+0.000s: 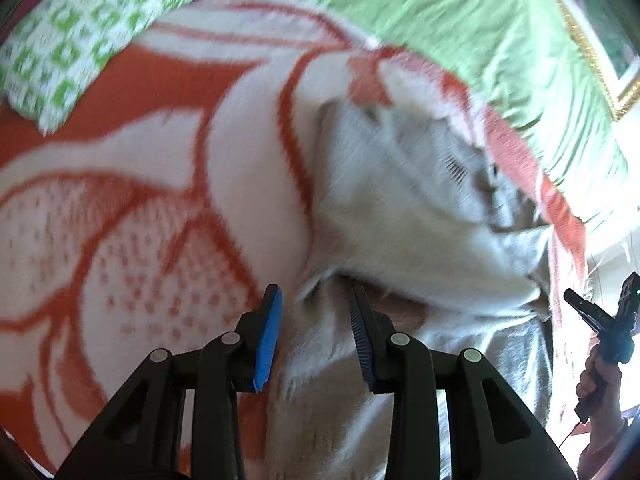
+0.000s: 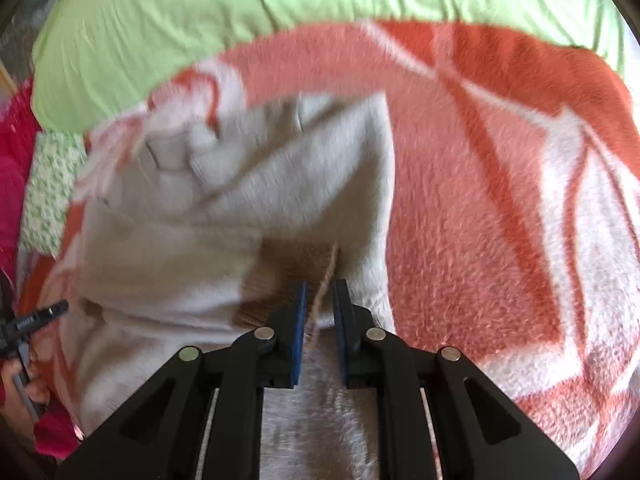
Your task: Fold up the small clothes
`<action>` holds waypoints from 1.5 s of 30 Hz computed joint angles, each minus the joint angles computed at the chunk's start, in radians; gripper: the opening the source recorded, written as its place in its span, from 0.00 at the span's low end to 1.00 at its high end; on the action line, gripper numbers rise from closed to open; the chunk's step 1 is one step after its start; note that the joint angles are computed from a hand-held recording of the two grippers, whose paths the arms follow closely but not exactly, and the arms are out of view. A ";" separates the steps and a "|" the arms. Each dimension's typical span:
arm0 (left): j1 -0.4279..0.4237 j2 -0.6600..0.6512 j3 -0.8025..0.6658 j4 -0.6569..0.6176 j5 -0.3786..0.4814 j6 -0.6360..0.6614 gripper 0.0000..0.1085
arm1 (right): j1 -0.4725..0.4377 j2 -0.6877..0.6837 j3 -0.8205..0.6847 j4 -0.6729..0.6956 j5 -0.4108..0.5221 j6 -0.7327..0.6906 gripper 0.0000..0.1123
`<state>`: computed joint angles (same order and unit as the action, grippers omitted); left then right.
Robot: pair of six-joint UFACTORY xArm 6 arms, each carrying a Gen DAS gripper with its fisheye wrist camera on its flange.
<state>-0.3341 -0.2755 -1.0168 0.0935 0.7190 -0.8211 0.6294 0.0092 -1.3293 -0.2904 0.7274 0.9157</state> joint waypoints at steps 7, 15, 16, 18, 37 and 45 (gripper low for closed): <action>0.004 0.283 -0.261 -0.171 -0.072 0.165 0.38 | 0.032 0.214 -0.185 0.305 -0.127 -0.227 0.13; 0.036 0.454 -0.389 -0.152 0.010 0.150 0.24 | -0.009 0.191 -0.065 0.348 -0.115 -0.202 0.08; 0.036 0.445 -0.381 -0.154 0.010 0.154 0.23 | -0.018 0.160 -0.025 0.339 -0.129 -0.175 0.05; 0.029 0.409 -0.356 -0.137 0.013 0.147 0.25 | -0.024 0.113 0.024 0.325 -0.154 -0.143 0.08; -0.123 -0.264 0.303 -0.129 0.099 -0.088 0.51 | 0.080 -0.179 0.248 -0.054 0.091 0.224 0.37; -0.168 -0.285 0.303 -0.081 0.147 -0.147 0.54 | 0.056 -0.133 0.214 -0.154 0.110 0.263 0.37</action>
<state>-0.5023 -0.5609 -0.7137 0.0127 0.8655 -0.9684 0.6857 -0.1242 -1.1148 -0.4442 0.8369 1.1789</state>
